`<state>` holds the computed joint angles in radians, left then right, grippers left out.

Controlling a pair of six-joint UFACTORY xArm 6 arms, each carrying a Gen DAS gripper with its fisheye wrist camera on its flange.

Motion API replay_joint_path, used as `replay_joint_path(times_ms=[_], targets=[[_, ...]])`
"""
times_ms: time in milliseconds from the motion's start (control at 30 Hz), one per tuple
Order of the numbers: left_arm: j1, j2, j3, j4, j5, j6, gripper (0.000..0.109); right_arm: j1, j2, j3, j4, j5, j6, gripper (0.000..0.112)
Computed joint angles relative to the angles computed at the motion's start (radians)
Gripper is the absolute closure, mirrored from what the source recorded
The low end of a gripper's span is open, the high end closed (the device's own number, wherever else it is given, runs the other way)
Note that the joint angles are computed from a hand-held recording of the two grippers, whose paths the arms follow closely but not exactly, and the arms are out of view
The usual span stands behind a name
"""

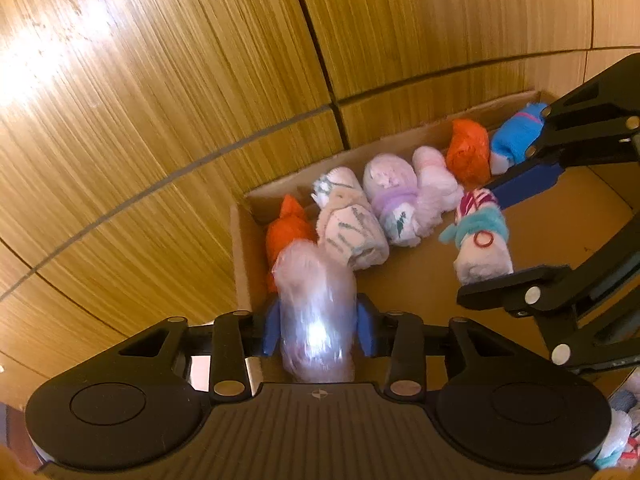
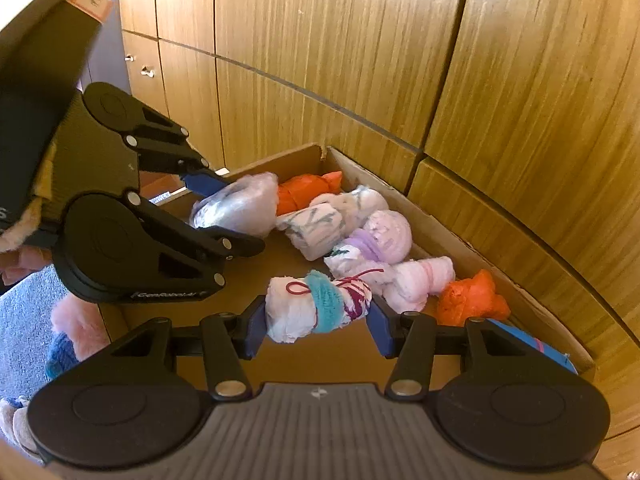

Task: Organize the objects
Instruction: 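Carry both rolls into the cardboard box and lower them beside the row, then open both grippers to release the rolls and lift back toward the towel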

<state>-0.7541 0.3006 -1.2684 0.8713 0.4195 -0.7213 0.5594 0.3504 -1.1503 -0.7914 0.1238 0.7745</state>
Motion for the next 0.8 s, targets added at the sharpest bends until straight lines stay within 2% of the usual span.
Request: replay_joint_path(times_ms=[133, 200, 233, 267, 400, 567, 800], targets=[[-0.007, -0.009, 0.009, 0.062, -0.006, -0.017, 0.056, 0.005, 0.017, -0.011, 0.069, 0.002, -0.078, 0.063], [-0.014, -0.021, 0.019, 0.127, -0.012, -0.052, 0.047, 0.010, 0.028, -0.018, 0.130, 0.002, -0.142, 0.063], [-0.017, -0.026, 0.021, 0.172, -0.011, -0.079, 0.038, 0.014, 0.033, -0.022, 0.161, 0.005, -0.176, 0.063], [-0.023, -0.035, 0.026, 0.241, -0.006, -0.121, 0.036, 0.018, 0.040, -0.029, 0.186, 0.012, -0.206, 0.063], [-0.032, -0.079, 0.061, 0.346, 0.002, -0.167, 0.034, 0.029, 0.061, -0.047, 0.271, 0.027, -0.300, 0.063], [-0.007, -0.155, 0.127, 0.338, -0.035, -0.199, 0.030, 0.039, 0.088, -0.075, 0.339, 0.032, -0.365, 0.063], [0.054, -0.223, 0.194, 0.173, -0.113, -0.199, 0.027, 0.068, 0.148, -0.166, 0.407, 0.081, -0.429, 0.062]])
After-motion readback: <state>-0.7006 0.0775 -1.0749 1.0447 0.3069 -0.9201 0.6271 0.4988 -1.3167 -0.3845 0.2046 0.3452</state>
